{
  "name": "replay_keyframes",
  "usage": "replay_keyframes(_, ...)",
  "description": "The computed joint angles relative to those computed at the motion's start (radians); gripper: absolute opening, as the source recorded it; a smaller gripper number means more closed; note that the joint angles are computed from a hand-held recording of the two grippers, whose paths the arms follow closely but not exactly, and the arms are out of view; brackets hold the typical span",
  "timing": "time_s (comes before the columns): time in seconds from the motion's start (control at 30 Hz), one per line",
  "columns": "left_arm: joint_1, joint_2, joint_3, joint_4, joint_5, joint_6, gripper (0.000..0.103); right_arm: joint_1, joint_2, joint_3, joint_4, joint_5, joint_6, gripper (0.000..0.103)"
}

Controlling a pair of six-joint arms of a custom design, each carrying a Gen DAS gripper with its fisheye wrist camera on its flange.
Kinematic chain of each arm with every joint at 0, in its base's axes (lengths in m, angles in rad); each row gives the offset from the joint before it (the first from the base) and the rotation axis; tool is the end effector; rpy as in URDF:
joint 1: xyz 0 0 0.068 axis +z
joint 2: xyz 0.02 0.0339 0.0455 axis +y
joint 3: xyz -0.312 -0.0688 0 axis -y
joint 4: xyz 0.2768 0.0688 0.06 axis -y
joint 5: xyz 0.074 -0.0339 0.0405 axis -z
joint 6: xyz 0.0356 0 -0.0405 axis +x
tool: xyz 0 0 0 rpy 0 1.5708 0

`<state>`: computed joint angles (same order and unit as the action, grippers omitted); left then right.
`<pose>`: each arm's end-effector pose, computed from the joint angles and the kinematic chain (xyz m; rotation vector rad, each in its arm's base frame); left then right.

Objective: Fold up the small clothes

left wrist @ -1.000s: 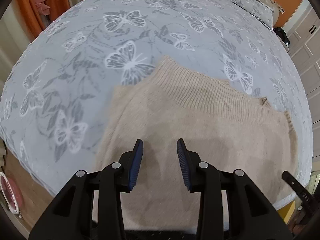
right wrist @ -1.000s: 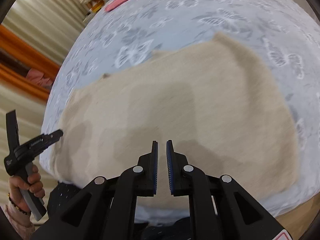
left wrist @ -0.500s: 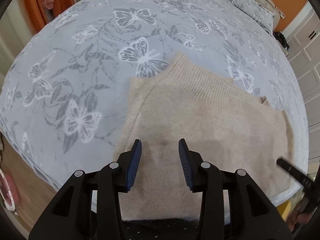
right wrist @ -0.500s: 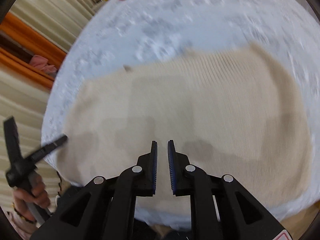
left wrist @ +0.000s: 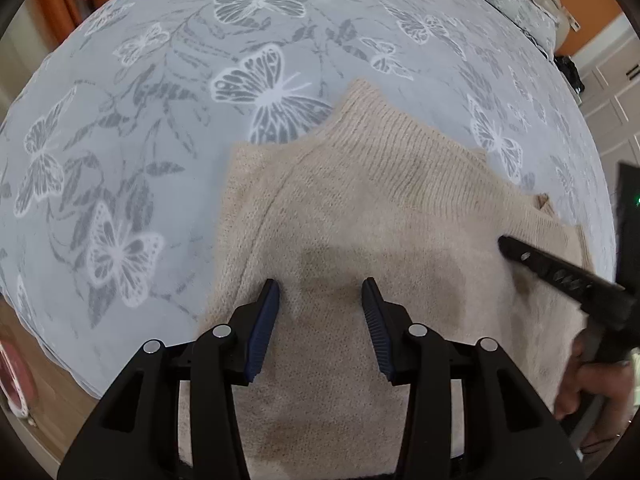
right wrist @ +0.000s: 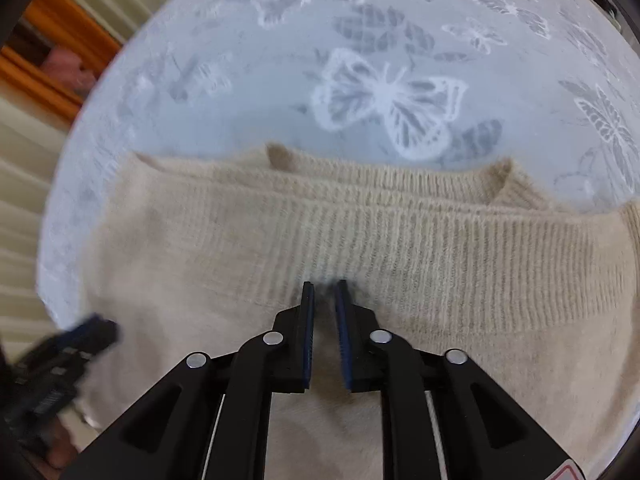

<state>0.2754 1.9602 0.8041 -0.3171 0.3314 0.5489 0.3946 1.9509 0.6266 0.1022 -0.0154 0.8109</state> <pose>0.3066 0.0746 0.0658 0.4181 2.8649 -0.3870 0.2757 0.1154 0.0464 0.5847 2.7868 0.3024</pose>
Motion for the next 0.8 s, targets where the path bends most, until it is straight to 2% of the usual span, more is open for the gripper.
replay_keyframes(0.13, 0.006, -0.014, -0.01, -0.006, 0.015, -0.003, 0.055, 0.043, -0.159, -0.139, 0.075, 0.033, 0.085, 0.015)
replay_keyframes(0.27, 0.005, -0.042, -0.029, -0.001, 0.002, -0.002, 0.056, 0.114, -0.266, -0.25, 0.093, 0.055, 0.198, 0.015)
replay_keyframes(0.43, 0.036, -0.079, -0.039, -0.029, 0.003, 0.012, 0.063, 0.216, -0.317, -0.313, 0.073, 0.079, 0.309, 0.015)
replay_keyframes(0.53, 0.072, -0.085, -0.027, -0.06, 0.017, 0.019, 0.08, 0.267, -0.362, -0.349, 0.059, 0.097, 0.369, 0.015)
replay_keyframes(0.57, 0.083, -0.076, -0.017, -0.07, 0.024, 0.009, 0.089, 0.277, -0.373, -0.359, 0.059, 0.1, 0.383, 0.015)
replay_keyframes(0.6, 0.106, -0.043, 0.011, -0.089, 0.037, -0.02, 0.092, 0.282, -0.379, -0.361, 0.053, 0.103, 0.391, 0.015)
replay_keyframes(0.73, 0.134, 0.135, 0.142, -0.178, 0.03, -0.165, 0.093, 0.289, -0.431, -0.378, 0.029, 0.122, 0.405, 0.015)
replay_keyframes(0.8, 0.143, 0.196, 0.177, -0.201, 0.05, -0.195, 0.095, 0.272, -0.46, -0.387, 0.017, 0.125, 0.394, 0.016)
